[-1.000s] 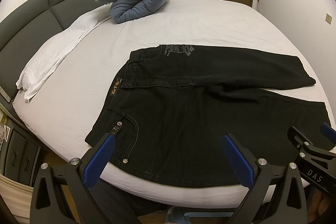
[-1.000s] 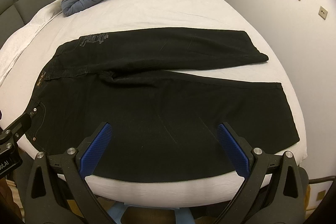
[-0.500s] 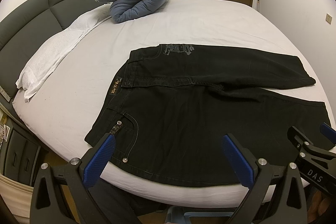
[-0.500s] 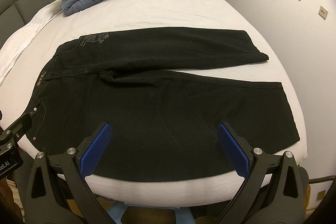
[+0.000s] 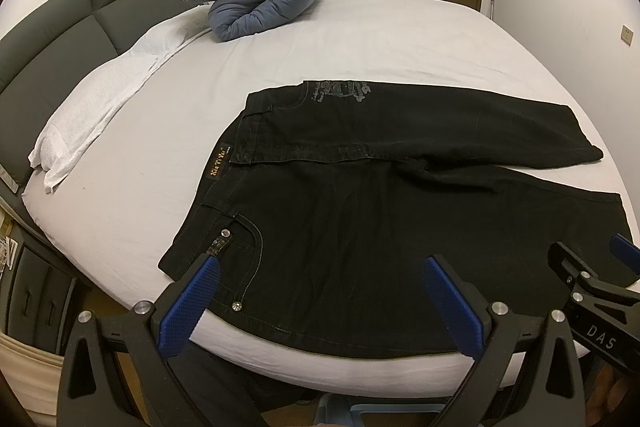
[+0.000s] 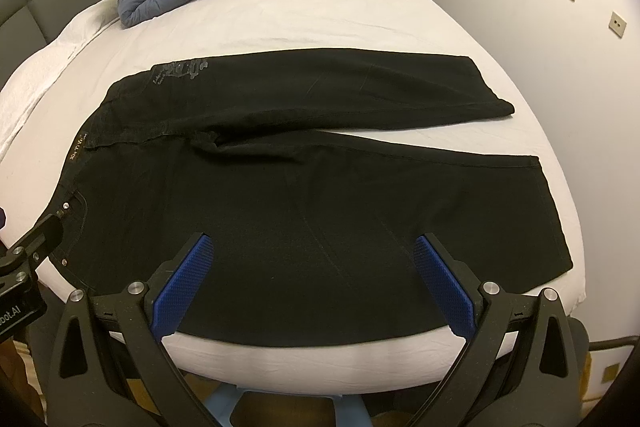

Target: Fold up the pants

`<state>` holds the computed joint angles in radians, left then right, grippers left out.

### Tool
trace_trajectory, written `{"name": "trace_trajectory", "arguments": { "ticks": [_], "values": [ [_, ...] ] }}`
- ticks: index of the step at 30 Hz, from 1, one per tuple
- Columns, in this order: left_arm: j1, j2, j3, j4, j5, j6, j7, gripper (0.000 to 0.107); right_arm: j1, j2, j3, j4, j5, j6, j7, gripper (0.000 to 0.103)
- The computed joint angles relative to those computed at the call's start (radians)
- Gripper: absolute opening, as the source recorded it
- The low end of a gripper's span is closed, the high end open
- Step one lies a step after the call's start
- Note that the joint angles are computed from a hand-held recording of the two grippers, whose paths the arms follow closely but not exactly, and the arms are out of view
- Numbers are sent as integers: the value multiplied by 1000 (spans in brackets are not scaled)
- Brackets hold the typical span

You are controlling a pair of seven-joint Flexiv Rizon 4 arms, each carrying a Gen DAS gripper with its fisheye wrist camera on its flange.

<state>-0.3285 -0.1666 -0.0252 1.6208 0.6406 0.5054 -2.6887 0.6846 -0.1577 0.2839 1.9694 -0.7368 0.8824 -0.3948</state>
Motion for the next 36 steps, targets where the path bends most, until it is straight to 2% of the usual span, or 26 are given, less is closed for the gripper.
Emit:
{"name": "trace_trajectory", "arguments": {
  "ticks": [9,14,17,19,20,21,22,24,27,28,30,32,34,36],
  "values": [
    [8,-1,5,12,-8,17,3,103,7,-26,-3,-28,22,-14,-37,102],
    [37,0,19,35,-29,78,24,103,13,-57,-10,-59,38,-18,-80,102],
    [102,-1,34,88,-128,249,148,103,4,-93,-20,-94,60,24,-155,102],
    [118,-14,45,78,-119,291,203,103,-9,-124,-25,-129,88,77,-235,102],
    [140,-19,53,90,-125,375,252,103,-19,-144,-25,-158,114,100,-293,102],
    [164,-28,54,101,-167,441,316,103,-31,-168,-21,-193,153,124,-362,102],
    [197,-42,45,107,-250,471,424,103,-42,-190,-14,-229,196,140,-428,102],
    [225,-76,50,68,-336,428,545,103,-61,-244,-7,-317,268,166,-564,102],
    [276,-134,83,19,-393,511,646,103,-89,-340,24,-487,376,129,-785,102],
    [281,-156,96,-14,-398,505,670,103,-95,-372,36,-545,407,106,-851,102],
    [322,-223,101,-105,-449,463,772,103,-102,-441,48,-669,449,49,-978,102],
    [385,-297,71,-182,-561,442,921,103,-97,-498,44,-770,471,10,-1073,102],
    [395,-376,87,-296,-573,358,1002,103,-98,-552,48,-864,500,-25,-1174,96],
    [409,-456,93,-405,-591,272,1101,103,-96,-608,52,-959,528,-74,-1270,85]
  ]
}}
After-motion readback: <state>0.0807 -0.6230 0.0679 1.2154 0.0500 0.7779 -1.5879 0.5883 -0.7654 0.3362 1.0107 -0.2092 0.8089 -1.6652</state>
